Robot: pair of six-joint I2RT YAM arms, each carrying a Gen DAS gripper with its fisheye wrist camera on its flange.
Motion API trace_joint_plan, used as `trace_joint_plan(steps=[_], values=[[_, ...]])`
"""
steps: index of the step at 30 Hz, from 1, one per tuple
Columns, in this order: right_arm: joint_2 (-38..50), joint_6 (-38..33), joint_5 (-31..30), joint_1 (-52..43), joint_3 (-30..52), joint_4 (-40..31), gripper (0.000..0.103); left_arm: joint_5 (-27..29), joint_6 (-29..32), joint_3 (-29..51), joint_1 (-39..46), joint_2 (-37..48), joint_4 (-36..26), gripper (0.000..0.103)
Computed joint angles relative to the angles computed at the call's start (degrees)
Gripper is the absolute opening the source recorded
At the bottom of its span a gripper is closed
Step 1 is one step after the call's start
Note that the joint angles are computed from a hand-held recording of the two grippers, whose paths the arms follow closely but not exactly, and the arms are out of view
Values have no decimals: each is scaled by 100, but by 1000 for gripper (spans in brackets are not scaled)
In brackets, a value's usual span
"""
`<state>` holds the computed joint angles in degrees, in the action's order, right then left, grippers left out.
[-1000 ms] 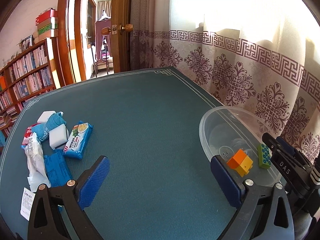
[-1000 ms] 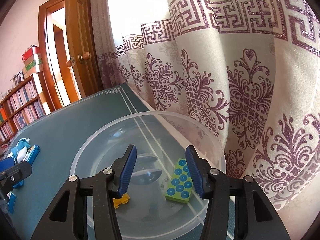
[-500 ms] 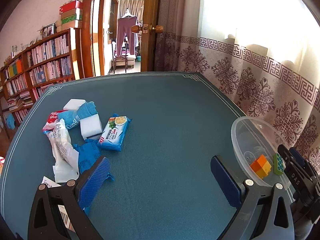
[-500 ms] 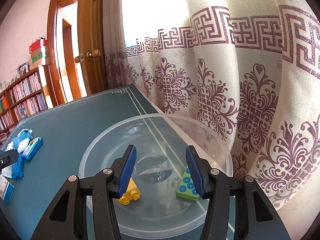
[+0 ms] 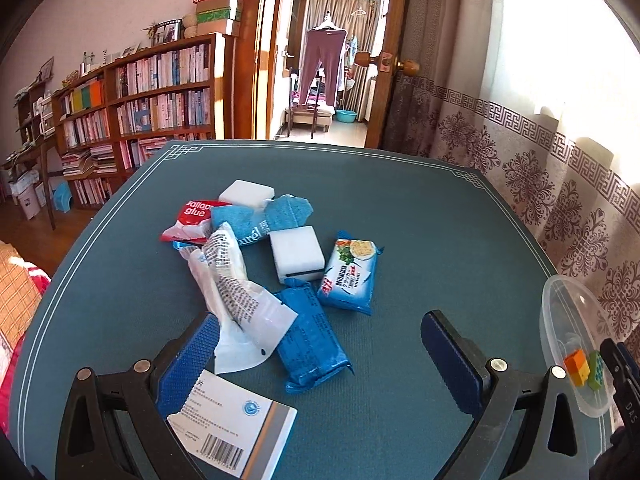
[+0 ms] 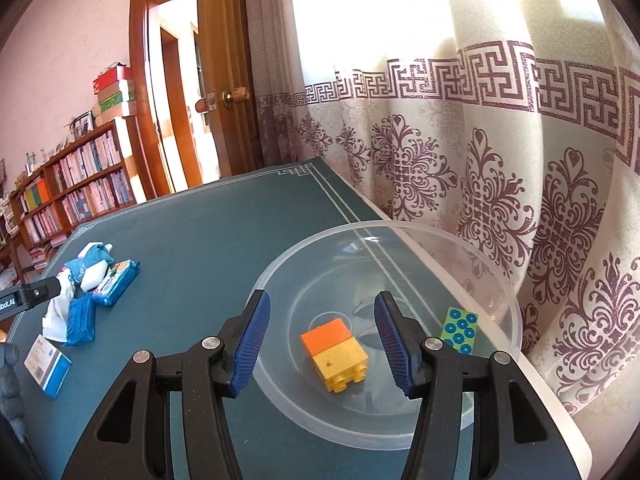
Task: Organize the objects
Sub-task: 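Move the left tool back over the pile toward the white plastic bag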
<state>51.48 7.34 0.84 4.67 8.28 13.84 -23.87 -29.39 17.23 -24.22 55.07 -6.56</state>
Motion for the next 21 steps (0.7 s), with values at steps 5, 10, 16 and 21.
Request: trace_joint_plan(steps=[5, 10, 16, 21], values=[[-138, 63, 330, 618, 64, -202, 61, 417, 396, 17, 1022, -139, -68, 103], [66, 114, 496, 1004, 136, -153, 61, 887, 777, 181, 2020, 275, 161, 103], [316, 122, 634, 1298, 201, -75, 61, 1187, 985, 524, 2653, 1135, 467, 103], [527, 110, 681, 1398, 263, 7, 61, 1646, 955, 763, 3038, 1691, 551, 103]])
